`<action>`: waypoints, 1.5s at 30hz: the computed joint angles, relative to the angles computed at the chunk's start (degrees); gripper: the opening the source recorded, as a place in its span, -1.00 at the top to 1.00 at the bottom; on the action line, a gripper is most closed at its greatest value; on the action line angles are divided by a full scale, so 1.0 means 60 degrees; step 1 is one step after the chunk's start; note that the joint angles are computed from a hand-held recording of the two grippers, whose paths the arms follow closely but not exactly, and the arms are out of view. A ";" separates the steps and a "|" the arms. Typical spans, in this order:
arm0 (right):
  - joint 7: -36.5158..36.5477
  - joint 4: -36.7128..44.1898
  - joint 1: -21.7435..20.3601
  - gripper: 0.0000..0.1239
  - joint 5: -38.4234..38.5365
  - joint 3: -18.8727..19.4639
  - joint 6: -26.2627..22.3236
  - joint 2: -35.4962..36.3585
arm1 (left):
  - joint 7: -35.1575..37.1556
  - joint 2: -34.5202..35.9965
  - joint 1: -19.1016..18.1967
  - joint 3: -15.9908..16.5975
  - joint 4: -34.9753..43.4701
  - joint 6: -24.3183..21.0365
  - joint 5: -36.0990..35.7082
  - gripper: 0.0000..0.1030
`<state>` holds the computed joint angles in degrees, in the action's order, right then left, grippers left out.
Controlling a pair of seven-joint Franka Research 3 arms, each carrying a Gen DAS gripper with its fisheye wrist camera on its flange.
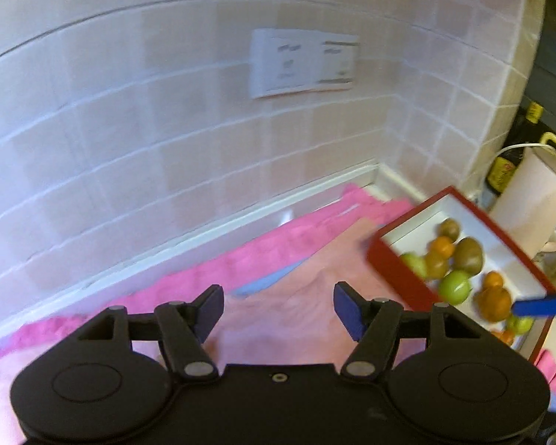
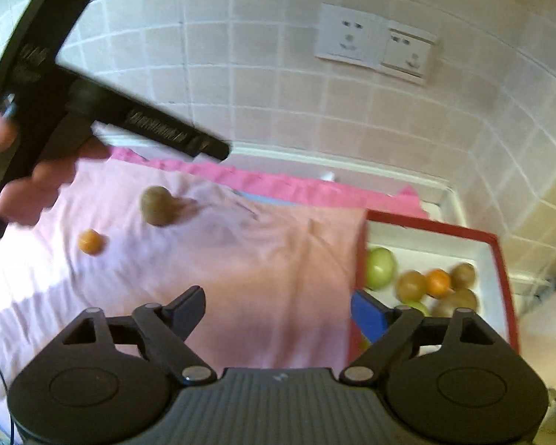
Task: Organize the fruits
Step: 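Grasp a tangerine with the left tool while the right tool grasps the last brown kiwi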
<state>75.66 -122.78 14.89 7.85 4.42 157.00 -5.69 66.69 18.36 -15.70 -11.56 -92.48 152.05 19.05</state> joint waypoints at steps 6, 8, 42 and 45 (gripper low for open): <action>0.1195 0.0548 0.0312 -0.58 -0.0583 0.0319 0.0502 0.0630 | -0.0881 -0.1480 0.0316 0.0408 -0.2108 0.0383 0.0876 -0.51; 0.1532 0.0740 0.0447 -0.60 -0.0786 0.0340 0.0654 0.0874 | -0.1131 -0.1809 0.0488 0.0426 -0.2572 0.0448 0.1015 -0.51; 0.6656 0.2810 0.2102 -0.66 -0.3294 -0.0861 0.0671 0.3662 | -0.5293 -0.2840 0.1134 0.0399 -0.5145 0.0472 0.2781 -0.51; 0.6190 0.2948 0.1933 -0.65 -0.2974 -0.0663 0.0698 0.3849 | -0.4621 -0.3162 0.1357 0.0438 -0.5685 0.1107 0.2136 -0.51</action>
<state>112.81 -105.09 26.48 -9.99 0.44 161.18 17.41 38.97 -0.61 -7.56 -8.93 -126.59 158.70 31.86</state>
